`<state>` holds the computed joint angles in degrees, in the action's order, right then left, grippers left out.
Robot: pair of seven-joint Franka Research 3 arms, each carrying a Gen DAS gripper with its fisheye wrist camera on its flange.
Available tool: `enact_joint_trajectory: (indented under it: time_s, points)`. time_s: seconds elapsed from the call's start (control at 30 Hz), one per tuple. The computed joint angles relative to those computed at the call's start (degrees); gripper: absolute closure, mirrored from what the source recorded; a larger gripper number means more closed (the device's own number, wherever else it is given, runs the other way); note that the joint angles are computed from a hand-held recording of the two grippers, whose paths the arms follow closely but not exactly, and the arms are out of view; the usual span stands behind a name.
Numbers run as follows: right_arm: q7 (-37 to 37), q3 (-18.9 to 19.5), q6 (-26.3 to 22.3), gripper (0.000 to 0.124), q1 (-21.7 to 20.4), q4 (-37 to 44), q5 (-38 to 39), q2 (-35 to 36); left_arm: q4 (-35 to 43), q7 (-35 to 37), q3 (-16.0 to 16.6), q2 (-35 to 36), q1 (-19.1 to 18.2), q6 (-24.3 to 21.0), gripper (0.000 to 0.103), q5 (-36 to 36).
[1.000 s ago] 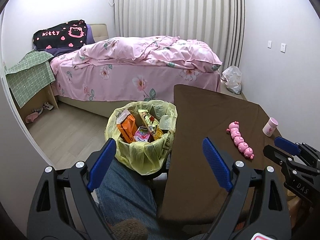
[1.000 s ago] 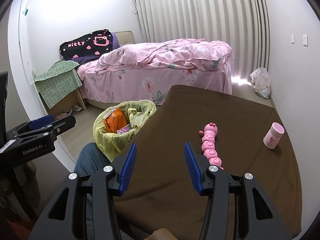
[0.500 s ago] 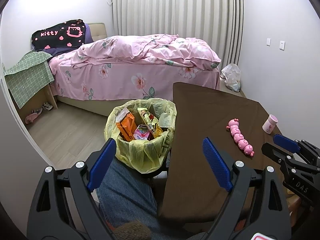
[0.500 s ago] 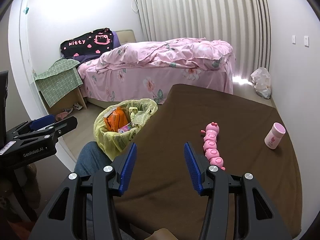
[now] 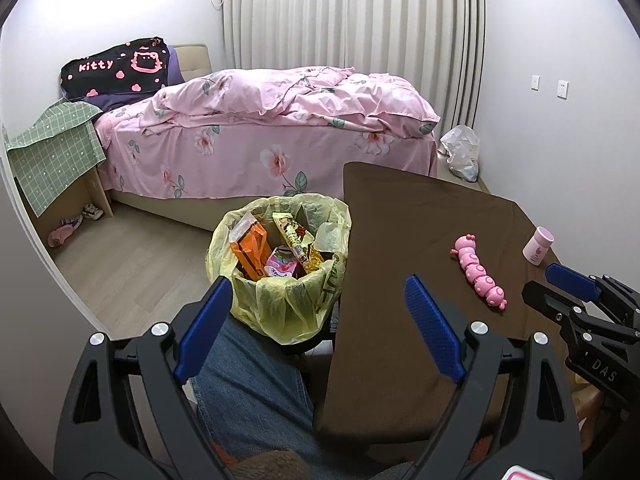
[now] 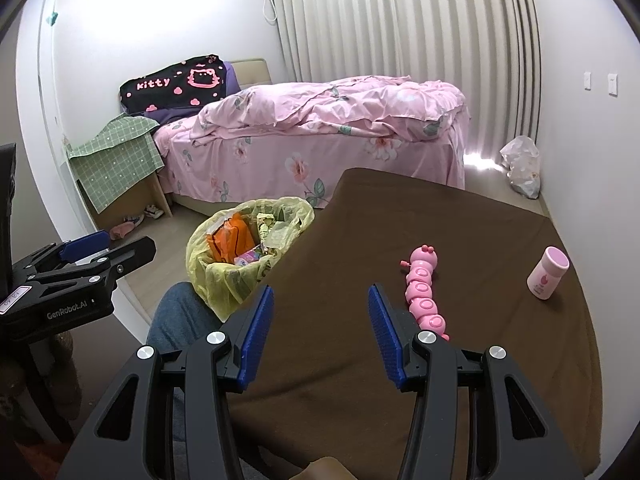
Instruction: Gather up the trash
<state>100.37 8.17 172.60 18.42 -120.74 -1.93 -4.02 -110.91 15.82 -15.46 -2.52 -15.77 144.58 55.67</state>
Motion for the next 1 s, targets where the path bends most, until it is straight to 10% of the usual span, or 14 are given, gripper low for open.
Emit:
enact_joint_trajectory:
  time_s: [1.0]
  points:
    - [0.47, -0.05, -1.05, 0.078, 0.09, 0.62, -0.77, 0.03, 0.37, 0.19, 0.13, 0.30, -0.10, -0.24, 0.019, -0.14]
